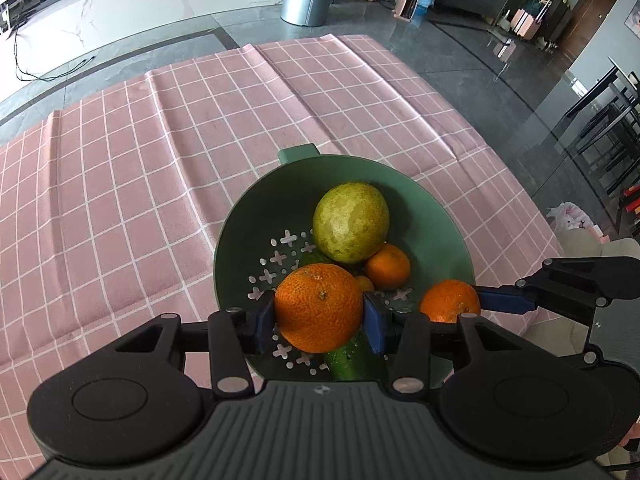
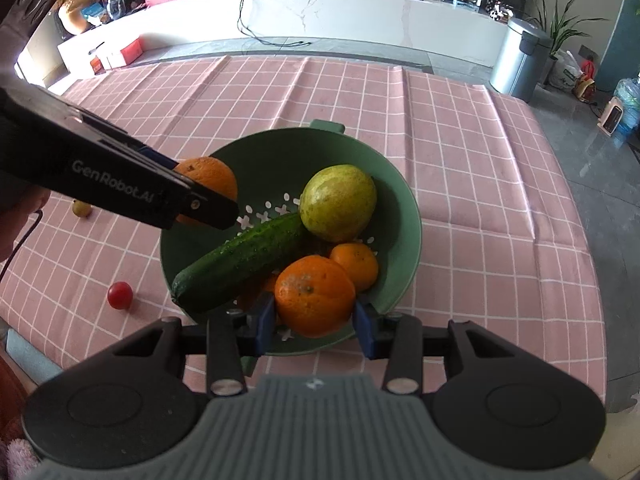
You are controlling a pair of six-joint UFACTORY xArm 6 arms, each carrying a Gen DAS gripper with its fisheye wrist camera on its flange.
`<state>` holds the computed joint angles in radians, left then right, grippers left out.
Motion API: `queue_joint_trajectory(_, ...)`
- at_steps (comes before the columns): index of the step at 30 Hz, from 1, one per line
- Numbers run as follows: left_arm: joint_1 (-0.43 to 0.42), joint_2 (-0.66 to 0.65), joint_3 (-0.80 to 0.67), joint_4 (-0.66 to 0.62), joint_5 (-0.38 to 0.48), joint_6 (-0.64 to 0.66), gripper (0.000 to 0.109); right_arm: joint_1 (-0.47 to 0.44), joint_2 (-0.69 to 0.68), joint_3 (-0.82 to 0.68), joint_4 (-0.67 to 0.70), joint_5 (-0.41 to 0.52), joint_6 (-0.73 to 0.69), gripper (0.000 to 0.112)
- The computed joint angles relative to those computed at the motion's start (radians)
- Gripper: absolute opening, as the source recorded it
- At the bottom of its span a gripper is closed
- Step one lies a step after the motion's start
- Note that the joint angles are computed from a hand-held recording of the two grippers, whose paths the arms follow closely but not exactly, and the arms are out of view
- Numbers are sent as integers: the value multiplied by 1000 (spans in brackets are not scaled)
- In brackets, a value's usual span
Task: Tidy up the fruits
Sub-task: 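Carry both oranges into the green colander and open both tools, then withdraw both tools from the colander toward the tomato and small fruit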
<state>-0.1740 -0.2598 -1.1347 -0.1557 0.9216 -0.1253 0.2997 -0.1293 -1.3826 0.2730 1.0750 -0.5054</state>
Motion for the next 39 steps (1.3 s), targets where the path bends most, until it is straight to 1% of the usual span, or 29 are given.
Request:
queue_joint_trajectory(3, 5, 37, -28, -8, 19, 9, 51, 7, 43, -35, -4, 31, -4, 38)
queue_joint_trajectory(8, 11, 79, -51, -4, 27, 11, 51, 15, 99, -77, -20, 67, -1, 38)
queue_joint_trajectory(12, 16, 107, -62, -16, 26, 24, 51, 15, 123, -87, -26, 74, -7, 39)
queue_joint_trajectory(15, 19, 120, -64, -19, 14, 30, 51, 23, 120, -77, -42, 50, -16, 39)
queue_joint_trajectory(25, 41, 124, -53, -71, 4, 42, 53, 16, 133, -96, -36, 59, -19, 40)
queue_joint_trajectory(28, 39, 119, -49, -57, 1, 27, 56, 12, 128, -98, -27, 66, -14, 41)
queue_joint_trajectory(31, 38, 104, -41, -43, 2, 11, 59, 14, 117, -89, -31, 54, -3, 47)
queue_joint_trajectory(33, 42, 84, -29, -50, -6, 14, 62, 12, 108, -88, -25, 51, -5, 47)
queue_joint_trajectory(36, 46, 50, -16, -67, -17, 19, 62, 13, 86, -78, -15, 47, 0, 50)
queue_joint_trajectory(39, 47, 8, 0, -64, -26, 19, 62, 15, 57, -67, -4, 37, 16, 51)
